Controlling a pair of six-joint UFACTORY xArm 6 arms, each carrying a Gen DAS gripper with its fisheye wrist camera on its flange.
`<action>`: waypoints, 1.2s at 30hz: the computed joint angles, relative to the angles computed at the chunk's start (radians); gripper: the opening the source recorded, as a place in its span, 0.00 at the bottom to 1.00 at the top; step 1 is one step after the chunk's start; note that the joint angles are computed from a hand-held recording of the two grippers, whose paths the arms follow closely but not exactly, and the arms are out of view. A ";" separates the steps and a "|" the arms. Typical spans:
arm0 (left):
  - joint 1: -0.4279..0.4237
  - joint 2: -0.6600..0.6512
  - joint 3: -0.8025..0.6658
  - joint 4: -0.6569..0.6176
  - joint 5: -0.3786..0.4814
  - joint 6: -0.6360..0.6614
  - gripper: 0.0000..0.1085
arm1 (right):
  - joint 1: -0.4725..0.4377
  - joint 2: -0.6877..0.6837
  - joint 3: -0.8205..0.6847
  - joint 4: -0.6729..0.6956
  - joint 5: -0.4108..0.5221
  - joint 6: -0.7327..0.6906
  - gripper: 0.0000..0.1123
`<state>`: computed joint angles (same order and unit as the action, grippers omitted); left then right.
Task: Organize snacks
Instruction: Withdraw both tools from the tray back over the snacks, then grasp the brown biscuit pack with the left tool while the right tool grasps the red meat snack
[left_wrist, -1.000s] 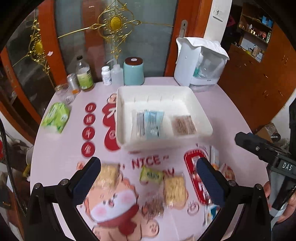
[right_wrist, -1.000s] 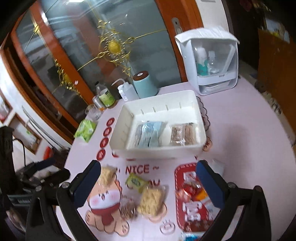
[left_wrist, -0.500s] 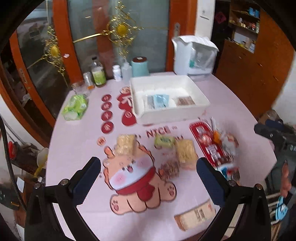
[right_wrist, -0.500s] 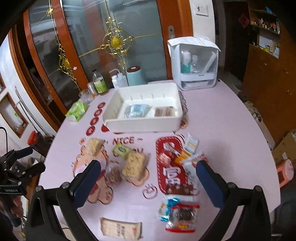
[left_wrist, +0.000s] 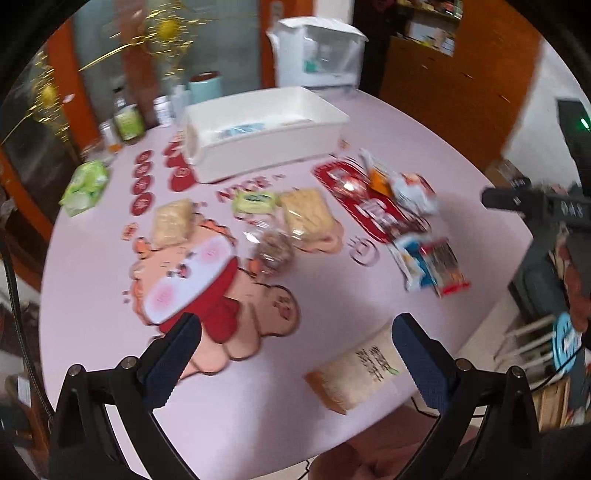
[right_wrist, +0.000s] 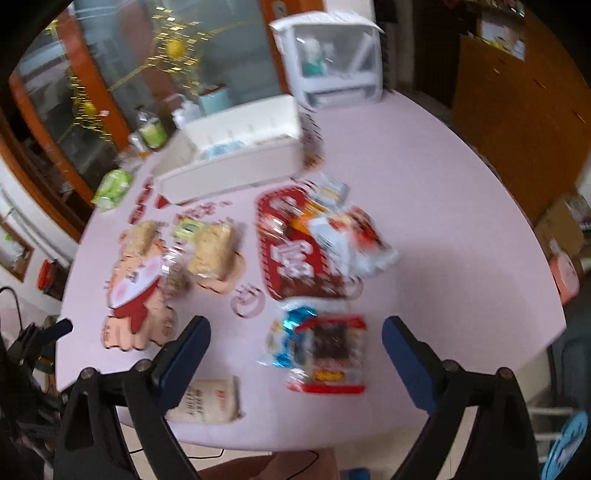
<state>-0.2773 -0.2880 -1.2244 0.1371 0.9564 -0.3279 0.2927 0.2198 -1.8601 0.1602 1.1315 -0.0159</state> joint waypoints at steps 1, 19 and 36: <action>-0.011 0.001 0.013 -0.003 -0.013 0.006 0.95 | -0.007 -0.005 0.017 0.000 0.003 0.006 0.84; -0.155 0.221 -0.004 -0.090 -0.015 0.336 0.95 | -0.026 0.025 0.157 -0.059 -0.004 0.028 0.76; -0.124 0.327 -0.077 -0.155 0.066 0.367 0.88 | 0.018 0.186 -0.016 -0.133 0.079 -0.016 0.53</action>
